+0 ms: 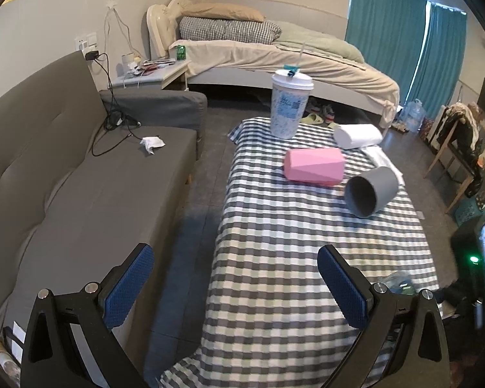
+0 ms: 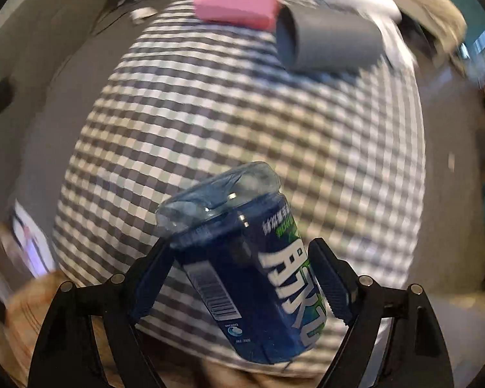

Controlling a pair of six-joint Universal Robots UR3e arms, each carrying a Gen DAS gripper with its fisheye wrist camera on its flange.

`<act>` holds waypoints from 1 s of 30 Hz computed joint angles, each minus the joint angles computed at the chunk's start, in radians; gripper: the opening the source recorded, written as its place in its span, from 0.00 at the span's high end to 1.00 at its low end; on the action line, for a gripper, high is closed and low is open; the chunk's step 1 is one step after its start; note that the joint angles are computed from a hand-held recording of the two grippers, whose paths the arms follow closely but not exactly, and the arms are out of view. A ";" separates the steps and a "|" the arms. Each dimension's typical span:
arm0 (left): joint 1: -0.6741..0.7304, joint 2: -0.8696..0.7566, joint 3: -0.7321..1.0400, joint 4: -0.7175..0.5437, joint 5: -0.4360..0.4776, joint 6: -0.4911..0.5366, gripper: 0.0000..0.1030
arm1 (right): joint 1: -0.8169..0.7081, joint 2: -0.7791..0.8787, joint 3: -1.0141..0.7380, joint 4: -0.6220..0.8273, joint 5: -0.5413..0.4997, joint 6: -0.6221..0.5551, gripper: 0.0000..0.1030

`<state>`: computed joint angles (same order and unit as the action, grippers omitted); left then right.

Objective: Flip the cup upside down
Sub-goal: 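Close the right gripper around the blue bottle and lift it, then pass the blue bottle from the right gripper while the left gripper closes on it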

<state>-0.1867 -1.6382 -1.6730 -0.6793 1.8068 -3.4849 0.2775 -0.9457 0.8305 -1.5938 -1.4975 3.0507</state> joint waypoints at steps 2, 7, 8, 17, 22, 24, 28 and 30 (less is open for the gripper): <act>-0.020 0.011 0.008 -0.016 0.004 -0.002 0.00 | -0.033 -0.062 0.130 -0.058 0.086 0.093 0.18; -0.058 0.041 0.004 -0.040 0.019 -0.010 0.00 | -0.076 -0.188 0.333 -0.194 0.150 0.192 0.18; -0.067 0.045 0.005 -0.048 0.025 -0.014 0.00 | -0.086 -0.219 0.380 -0.232 0.159 0.200 0.18; -0.152 0.026 0.058 -0.128 0.099 -0.080 0.00 | -0.197 -0.543 0.605 -0.351 0.134 0.072 0.08; -0.236 -0.046 0.131 -0.148 0.118 -0.142 0.00 | -0.269 -0.748 0.792 -0.471 0.099 0.008 0.08; -0.276 -0.092 0.179 -0.174 0.144 -0.165 0.00 | -0.288 -0.810 0.855 -0.511 0.065 -0.011 0.08; -0.331 -0.178 0.279 -0.241 0.165 -0.184 0.00 | -0.337 -0.861 0.894 -0.532 0.063 -0.053 0.08; -0.357 -0.219 0.324 -0.263 0.166 -0.188 0.00 | -0.325 -0.846 0.894 -0.558 0.003 -0.062 0.08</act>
